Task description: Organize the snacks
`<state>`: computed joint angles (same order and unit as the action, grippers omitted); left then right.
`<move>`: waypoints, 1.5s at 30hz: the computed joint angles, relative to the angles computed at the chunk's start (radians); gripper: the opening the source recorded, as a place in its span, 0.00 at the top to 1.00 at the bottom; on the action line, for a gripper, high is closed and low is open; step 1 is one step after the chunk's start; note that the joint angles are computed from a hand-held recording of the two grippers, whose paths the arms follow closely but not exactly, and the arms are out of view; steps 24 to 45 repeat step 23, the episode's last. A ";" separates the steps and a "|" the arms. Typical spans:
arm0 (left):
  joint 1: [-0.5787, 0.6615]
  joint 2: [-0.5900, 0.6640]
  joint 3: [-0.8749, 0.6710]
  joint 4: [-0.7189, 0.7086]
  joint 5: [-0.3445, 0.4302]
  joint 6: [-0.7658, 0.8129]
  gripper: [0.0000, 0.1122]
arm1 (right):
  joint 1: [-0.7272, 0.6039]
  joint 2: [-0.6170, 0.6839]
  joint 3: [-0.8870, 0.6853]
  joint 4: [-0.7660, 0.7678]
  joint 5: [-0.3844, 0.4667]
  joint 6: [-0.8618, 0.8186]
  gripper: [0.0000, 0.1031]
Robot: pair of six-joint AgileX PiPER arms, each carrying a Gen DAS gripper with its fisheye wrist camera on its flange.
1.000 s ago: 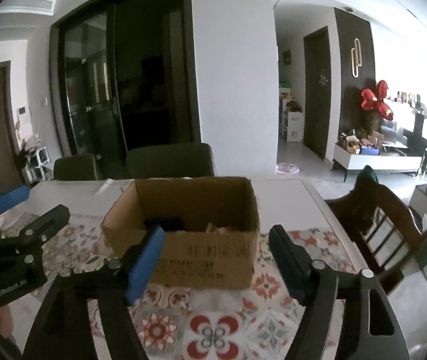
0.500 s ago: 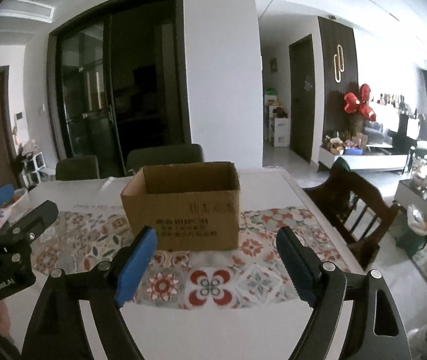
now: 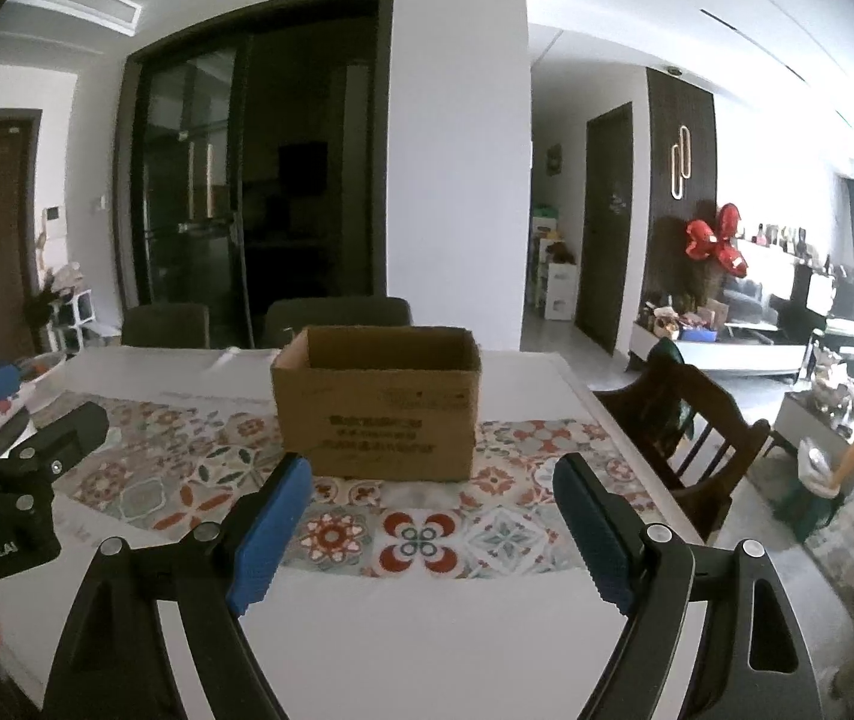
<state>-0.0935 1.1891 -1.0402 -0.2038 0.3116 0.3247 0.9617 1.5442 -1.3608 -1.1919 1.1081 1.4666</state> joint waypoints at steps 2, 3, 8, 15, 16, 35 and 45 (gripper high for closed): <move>0.019 -0.017 0.016 -0.066 0.008 0.065 0.08 | 0.016 -0.001 0.001 -0.001 0.005 0.006 0.19; 0.027 -0.024 0.022 -0.089 0.011 0.089 0.08 | 0.022 -0.002 0.004 -0.003 0.009 0.009 0.19; 0.033 -0.038 0.026 -0.091 0.014 0.092 0.08 | 0.042 0.000 0.006 -0.001 0.012 0.014 0.19; 0.037 -0.052 0.039 -0.069 0.008 0.075 0.08 | 0.057 -0.002 0.015 -0.011 0.020 0.024 0.19; 0.034 -0.056 0.042 -0.057 0.007 0.065 0.08 | 0.058 -0.003 0.017 -0.012 0.020 0.024 0.19; 0.052 -0.052 0.031 -0.132 0.030 0.127 0.08 | 0.063 -0.005 0.018 -0.013 0.028 0.024 0.19; 0.052 -0.052 0.031 -0.132 0.030 0.127 0.08 | 0.063 -0.005 0.018 -0.013 0.028 0.024 0.19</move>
